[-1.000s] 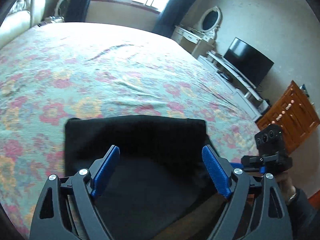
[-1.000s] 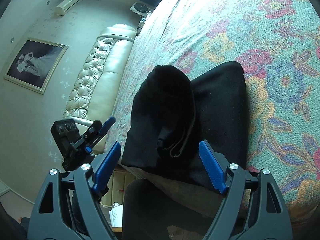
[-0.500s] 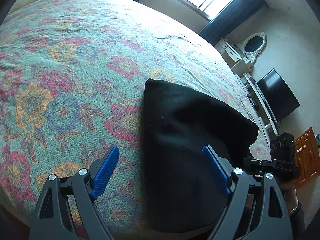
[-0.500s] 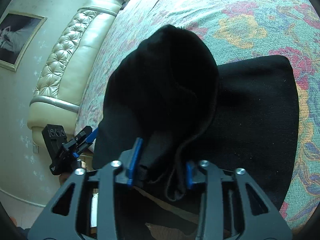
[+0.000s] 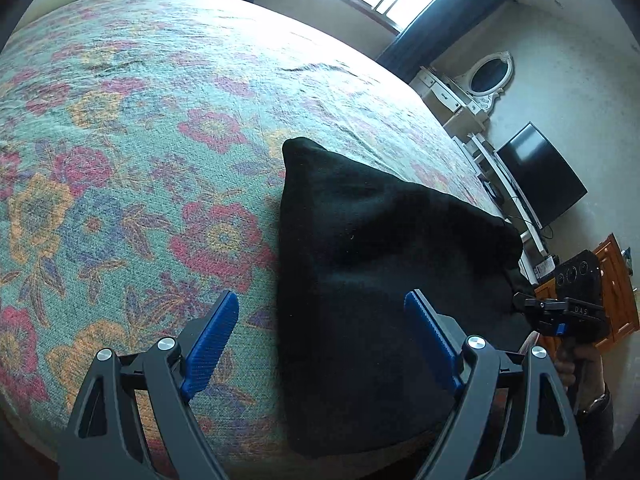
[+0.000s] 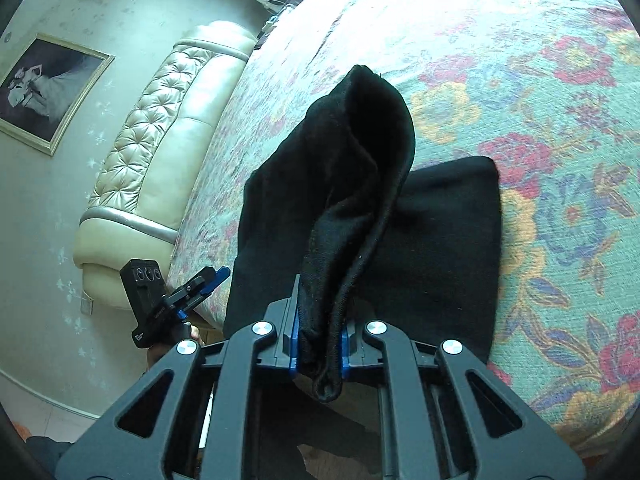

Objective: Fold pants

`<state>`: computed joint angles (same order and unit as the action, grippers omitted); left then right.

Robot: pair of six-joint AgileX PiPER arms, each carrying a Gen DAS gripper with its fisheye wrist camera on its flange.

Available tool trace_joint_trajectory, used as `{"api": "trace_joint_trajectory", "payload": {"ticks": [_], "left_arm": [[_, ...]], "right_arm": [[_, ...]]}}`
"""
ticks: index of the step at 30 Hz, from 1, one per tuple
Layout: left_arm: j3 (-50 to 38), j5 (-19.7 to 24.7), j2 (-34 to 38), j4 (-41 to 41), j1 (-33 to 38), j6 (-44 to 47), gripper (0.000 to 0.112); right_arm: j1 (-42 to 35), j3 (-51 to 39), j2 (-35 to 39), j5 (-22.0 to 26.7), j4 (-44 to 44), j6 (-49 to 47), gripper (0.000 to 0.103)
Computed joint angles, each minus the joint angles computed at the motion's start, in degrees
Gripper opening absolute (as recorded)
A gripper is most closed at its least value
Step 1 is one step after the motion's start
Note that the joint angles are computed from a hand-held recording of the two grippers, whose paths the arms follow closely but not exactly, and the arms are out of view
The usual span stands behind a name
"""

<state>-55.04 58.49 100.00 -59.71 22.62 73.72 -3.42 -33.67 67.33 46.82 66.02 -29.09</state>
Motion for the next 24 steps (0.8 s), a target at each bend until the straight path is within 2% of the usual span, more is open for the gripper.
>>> {"api": "trace_joint_trajectory", "payload": {"ticks": [2, 5, 8, 11, 13, 15, 16, 17, 18, 19, 21, 24], "left_arm": [[0.8, -0.3, -0.6, -0.1, -0.7, 0.6, 0.084], [2.0, -0.5, -1.4, -0.9, -1.7, 2.1, 0.084], [3.1, -2.8, -1.9, 0.2, -3.7, 2.6, 0.084], [4.5, -5.7, -1.9, 1.4, -5.3, 3.7, 0.084], [4.3, -5.9, -0.6, 1.5, -5.1, 4.2, 0.084], [3.1, -4.2, 0.5, 2.0, -4.4, 3.0, 0.084], [2.4, -3.3, 0.5, 1.9, -3.9, 2.7, 0.084], [1.8, -2.6, 0.3, 1.2, -3.3, 3.3, 0.084], [1.2, -2.0, 0.1, 0.2, -2.8, 4.2, 0.084], [0.0, -1.3, 0.3, -0.7, -2.3, 4.9, 0.084], [-3.5, 0.2, 1.8, -1.6, -2.5, 4.2, 0.084], [-8.5, 0.1, 3.9, -1.3, -5.4, 0.5, 0.084]], "right_arm": [[-3.2, 1.8, 0.1, 1.7, 0.9, -2.4, 0.013], [-4.8, 4.6, 1.1, 1.3, 2.6, -5.9, 0.013], [-7.1, 8.3, 4.6, 1.1, 8.2, -14.4, 0.013], [-13.2, 12.7, 10.5, 6.6, 17.2, -28.3, 0.013], [-16.4, 14.2, 13.5, 10.6, 19.5, -33.6, 0.016], [-19.4, 14.4, 14.5, 14.0, 18.3, -34.8, 0.025], [-22.9, 13.9, 12.2, 16.1, 15.4, -33.1, 0.037], [-24.8, 13.6, 10.0, 17.0, 14.3, -32.3, 0.056], [-26.0, 13.0, 6.9, 16.2, 13.2, -30.5, 0.067], [-26.1, 12.0, 3.5, 13.6, 11.4, -28.0, 0.088], [-26.1, 9.2, 2.0, 10.0, 8.8, -25.9, 0.091], [-25.3, 5.7, 6.6, 9.4, 10.7, -25.9, 0.091]]}}
